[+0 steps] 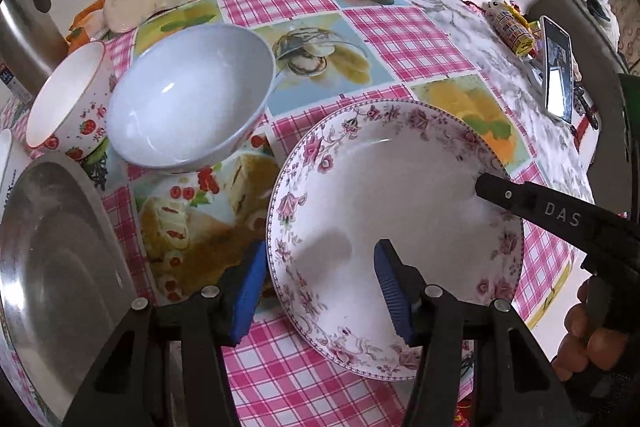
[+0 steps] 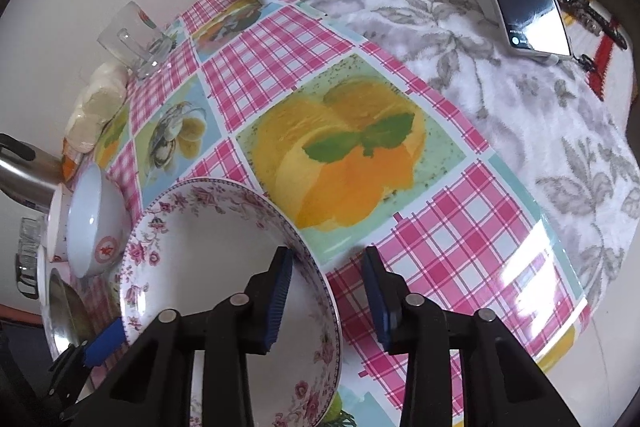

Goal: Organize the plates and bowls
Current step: 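Close the left tool on the plate rim while the right tool lifts the plate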

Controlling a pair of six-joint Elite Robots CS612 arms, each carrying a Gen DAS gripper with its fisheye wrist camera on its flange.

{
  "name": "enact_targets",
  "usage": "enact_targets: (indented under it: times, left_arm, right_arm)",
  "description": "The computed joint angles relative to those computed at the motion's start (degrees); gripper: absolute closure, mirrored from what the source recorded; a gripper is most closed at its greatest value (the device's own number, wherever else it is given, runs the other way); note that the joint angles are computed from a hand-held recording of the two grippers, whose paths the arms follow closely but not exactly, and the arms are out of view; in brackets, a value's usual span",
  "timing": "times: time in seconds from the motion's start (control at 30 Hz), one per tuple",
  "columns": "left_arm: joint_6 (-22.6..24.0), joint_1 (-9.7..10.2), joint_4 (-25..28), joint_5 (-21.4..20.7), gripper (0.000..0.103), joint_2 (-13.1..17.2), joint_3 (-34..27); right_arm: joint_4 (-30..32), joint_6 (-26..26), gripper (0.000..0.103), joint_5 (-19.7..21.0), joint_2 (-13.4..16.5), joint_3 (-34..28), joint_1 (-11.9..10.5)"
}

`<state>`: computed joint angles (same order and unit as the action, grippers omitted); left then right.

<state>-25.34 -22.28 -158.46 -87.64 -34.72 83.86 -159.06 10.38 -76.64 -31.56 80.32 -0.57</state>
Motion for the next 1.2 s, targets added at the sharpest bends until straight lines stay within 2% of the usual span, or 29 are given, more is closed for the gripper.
enact_targets:
  times: [0.23,0.33,0.4,0.5,0.7,0.77,0.93,1.13,1.2]
  left_arm:
    - [-0.7,0.26,0.6,-2.0,0.049,0.8,-0.8]
    - [-1.8,0.47,0.2,-2.4,0.057,1.1,-0.9]
    - [-3.5,0.77,-0.8,-2.7,0.068,1.4,-0.8]
    - [-5.1,1.12,-2.5,-3.4,0.075,1.5,-0.5]
    - [-5.7,1.44,-4.5,-4.9,0.075,1.9,-0.3]
    - [-5.6,1.44,-4.8,-4.9,0.075,1.7,0.0]
    - [-5.6,1.76,-6.7,-6.3,0.077,1.7,0.4]
    - [-5.3,1.77,-10.6,-5.6,0.078,1.0,1.6]
    - [-4.9,1.76,-11.5,-5.2,0.078,0.8,1.8]
  right_arm:
    - [-0.5,-0.5,0.074,2.7,0.1,0.2,-0.7]
    - [-0.8,-0.4,0.075,4.1,0.2,0.3,-1.0]
    - [-1.4,-0.2,0.076,4.8,0.2,0.7,-1.2]
    - [-2.2,0.2,0.077,5.5,0.2,1.0,-1.5]
    - [-4.2,0.6,0.079,7.6,0.3,1.8,-2.0]
    - [-4.8,0.8,0.083,8.8,0.4,2.1,-2.3]
    - [-5.9,1.2,0.084,8.9,0.4,2.4,-2.4]
    - [-6.8,1.6,0.084,11.5,0.3,2.8,-2.9]
    - [-7.1,0.3,0.084,10.7,0.0,3.1,-2.8]
